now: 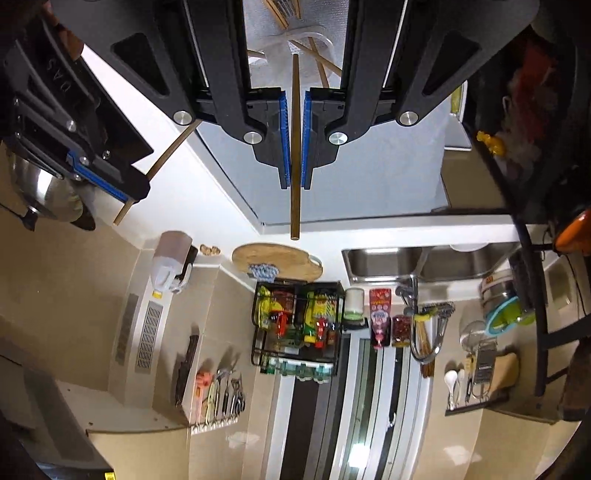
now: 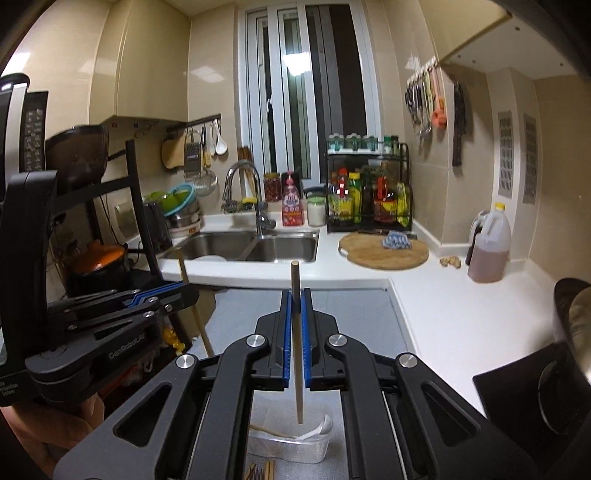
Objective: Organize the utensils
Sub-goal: 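Lift both chopsticks upright and carry them over the clear container, then open both tools to drop the chopsticks into the container, then move both tools back down to the remaining chopsticks beside the fork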
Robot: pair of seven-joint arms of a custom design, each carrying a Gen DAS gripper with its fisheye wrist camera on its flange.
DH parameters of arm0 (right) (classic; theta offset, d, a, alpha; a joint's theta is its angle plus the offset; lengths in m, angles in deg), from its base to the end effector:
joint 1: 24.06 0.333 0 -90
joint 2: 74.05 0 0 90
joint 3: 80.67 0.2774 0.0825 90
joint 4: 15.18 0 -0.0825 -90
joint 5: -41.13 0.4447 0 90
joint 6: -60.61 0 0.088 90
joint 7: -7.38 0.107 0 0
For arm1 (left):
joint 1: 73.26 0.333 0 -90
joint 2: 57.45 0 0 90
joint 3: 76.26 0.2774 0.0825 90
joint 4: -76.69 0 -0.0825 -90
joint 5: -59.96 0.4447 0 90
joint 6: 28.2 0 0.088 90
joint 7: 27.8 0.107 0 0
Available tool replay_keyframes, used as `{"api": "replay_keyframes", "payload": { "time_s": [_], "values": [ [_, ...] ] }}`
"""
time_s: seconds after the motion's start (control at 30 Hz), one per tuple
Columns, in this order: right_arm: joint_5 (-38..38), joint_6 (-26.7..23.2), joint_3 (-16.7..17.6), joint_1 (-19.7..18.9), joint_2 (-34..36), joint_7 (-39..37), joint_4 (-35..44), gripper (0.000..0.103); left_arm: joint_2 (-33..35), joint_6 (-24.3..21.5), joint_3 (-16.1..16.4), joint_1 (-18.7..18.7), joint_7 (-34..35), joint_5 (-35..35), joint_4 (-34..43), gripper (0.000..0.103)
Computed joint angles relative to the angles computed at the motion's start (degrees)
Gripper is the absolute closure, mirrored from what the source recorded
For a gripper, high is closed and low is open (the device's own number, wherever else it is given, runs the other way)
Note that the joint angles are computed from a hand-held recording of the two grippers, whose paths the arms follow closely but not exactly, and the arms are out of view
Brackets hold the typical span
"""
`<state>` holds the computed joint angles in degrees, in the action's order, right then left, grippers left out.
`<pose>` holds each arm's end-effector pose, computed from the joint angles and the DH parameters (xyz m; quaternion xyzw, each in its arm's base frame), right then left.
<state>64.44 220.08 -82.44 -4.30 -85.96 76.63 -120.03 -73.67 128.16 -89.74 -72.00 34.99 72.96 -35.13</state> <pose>0.5814 0.1680 0.7153 -0.6857 0.4629 -0.2742 0.4903 0.5726 -0.1503 0.6790 -0.6308 0.5840 -0.3969 0.3219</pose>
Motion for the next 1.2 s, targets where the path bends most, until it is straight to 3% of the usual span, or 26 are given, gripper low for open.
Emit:
{"api": "replay_keyframes", "payload": {
  "time_s": [0.2,0.33,0.6,0.83,0.97,1.03,1.1,1.2],
  "values": [
    [-1.71,-1.77,0.33,-0.53,0.01,0.12,-2.07,0.094,2.4,-4.46,1.13,-2.31,5.14,-2.61,0.87,0.096],
    [-3.43,-0.81,0.53,-0.74,-3.06,0.38,-5.39,0.07,-0.16,-4.46,1.51,-2.41,5.44,-3.48,-0.83,0.089],
    [-3.52,5.04,-3.5,3.06,-15.16,-0.65,-16.92,0.069,-12.69,-0.98,0.75,-1.65,5.62,-6.61,-10.21,0.082],
    [-7.34,10.94,-7.55,7.67,-28.47,-2.03,-31.02,0.069,-26.28,1.46,-3.25,0.94,1.92,-8.17,-23.84,0.075],
    [-9.64,11.12,-8.02,7.12,-34.66,1.19,-38.42,0.069,-32.8,1.8,-5.2,0.69,-0.48,-9.34,-31.47,0.075],
    [-11.52,11.02,-6.65,4.8,-37.3,3.71,-42.09,0.07,-35.47,1.91,-6.6,1.06,-2.37,-9.63,-34.53,0.074],
    [-12.57,9.88,-7.93,5.37,-39.76,4.47,-44.76,0.07,-37.93,2.24,-8.25,1.28,-4.86,-9.88,-37.56,0.068],
    [-14.39,8.37,-10.46,7.11,-43.42,4.29,-48.8,0.072,-41.87,2.84,-11.78,1.69,-8.63,-9.05,-41.97,0.068]
  ]
}}
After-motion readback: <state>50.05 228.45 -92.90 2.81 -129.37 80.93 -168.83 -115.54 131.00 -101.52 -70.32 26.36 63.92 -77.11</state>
